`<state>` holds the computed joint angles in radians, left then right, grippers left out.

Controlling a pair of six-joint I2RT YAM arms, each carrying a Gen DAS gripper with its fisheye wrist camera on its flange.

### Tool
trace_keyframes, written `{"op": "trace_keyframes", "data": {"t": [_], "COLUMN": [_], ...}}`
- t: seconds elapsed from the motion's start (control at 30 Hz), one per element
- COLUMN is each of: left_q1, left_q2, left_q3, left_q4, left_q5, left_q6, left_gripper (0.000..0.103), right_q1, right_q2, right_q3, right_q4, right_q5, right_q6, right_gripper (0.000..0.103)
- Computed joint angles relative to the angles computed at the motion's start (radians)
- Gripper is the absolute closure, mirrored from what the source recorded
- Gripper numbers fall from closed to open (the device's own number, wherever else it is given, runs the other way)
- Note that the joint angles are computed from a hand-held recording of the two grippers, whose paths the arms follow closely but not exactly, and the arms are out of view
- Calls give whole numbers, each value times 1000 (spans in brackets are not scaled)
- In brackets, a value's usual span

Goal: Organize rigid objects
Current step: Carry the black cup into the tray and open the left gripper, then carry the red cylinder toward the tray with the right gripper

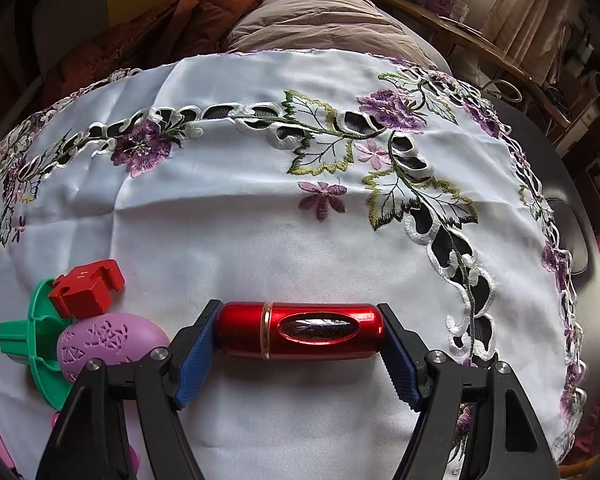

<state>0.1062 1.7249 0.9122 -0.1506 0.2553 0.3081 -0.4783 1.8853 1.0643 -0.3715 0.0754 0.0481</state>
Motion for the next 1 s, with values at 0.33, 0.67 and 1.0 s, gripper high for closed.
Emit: {"op": "trace_keyframes", "data": {"t": [0.33,0.67,1.0], "left_q1": [44,54,63], "left_q2": [-189,-240,-234], "left_q3": [-117,-137,-133], "left_q4": [26,-15,-29], "left_q5": [39,56,55], "left_q6": [2,-20,-23], "left_gripper": [21,21,21], "right_q1": [0,0,-16], "right_q2": [-3,-15,-49], "right_q3": [-1,-7,-29], "right_q4": [-1,4,42], "right_q5": [0,-1,-15], "right_q6": [0,1,33], "right_gripper": [29,29,29]}}
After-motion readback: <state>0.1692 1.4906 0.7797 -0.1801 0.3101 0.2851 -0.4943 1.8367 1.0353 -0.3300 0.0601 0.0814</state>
